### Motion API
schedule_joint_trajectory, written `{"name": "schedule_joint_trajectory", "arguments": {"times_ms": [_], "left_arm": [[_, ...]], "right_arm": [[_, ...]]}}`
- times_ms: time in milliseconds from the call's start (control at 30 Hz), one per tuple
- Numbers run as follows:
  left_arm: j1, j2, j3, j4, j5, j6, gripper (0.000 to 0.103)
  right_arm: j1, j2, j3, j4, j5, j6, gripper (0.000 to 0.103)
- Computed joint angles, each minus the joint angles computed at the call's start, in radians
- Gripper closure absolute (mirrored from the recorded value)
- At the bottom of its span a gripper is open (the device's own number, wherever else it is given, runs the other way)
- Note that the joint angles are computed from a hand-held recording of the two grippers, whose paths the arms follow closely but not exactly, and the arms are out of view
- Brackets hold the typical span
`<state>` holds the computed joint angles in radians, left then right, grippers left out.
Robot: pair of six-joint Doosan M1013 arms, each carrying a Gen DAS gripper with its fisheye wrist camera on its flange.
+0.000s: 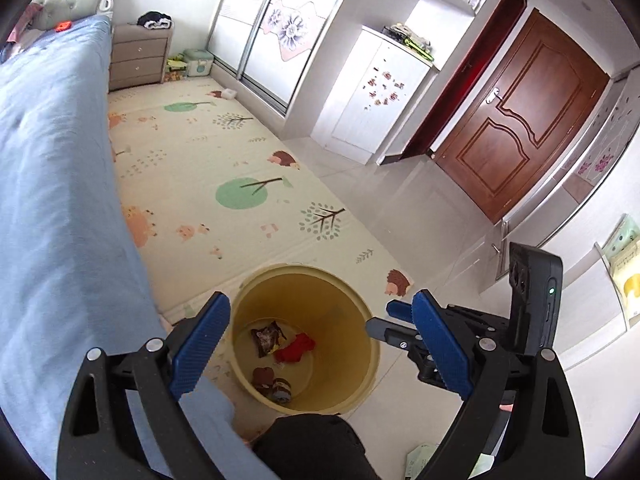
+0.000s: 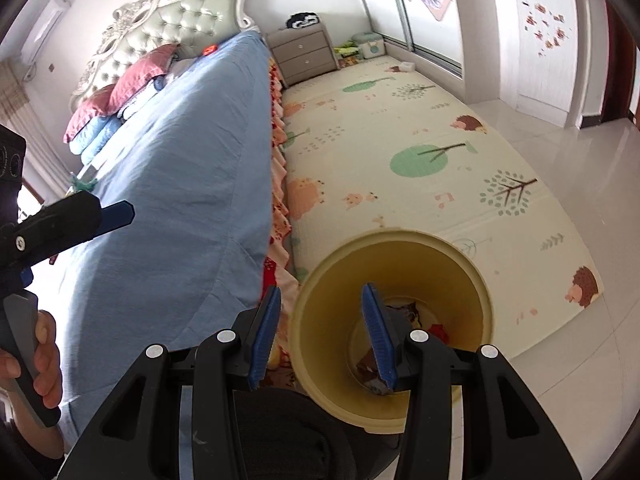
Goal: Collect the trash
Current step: 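Move both tools back to the remaining items on the bed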
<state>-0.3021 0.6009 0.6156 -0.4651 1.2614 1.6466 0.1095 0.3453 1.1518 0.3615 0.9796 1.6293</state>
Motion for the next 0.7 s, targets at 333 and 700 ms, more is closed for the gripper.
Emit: {"name": "schedule_joint_trajectory", "arguments": {"times_ms": [333, 700], "left_arm": [[0.134, -0.142, 0.156, 0.133, -0.077, -0.007, 0.010], [0.293, -0.205, 0.236, 0.244, -0.137, -0.120, 0.010]], "right_arm": [[0.113, 0.122, -0.261, 0.134, 0.063, -0.174, 0.060], [0.246, 0.377, -0.755, 0.157, 0.265, -0.176, 0.060]]}}
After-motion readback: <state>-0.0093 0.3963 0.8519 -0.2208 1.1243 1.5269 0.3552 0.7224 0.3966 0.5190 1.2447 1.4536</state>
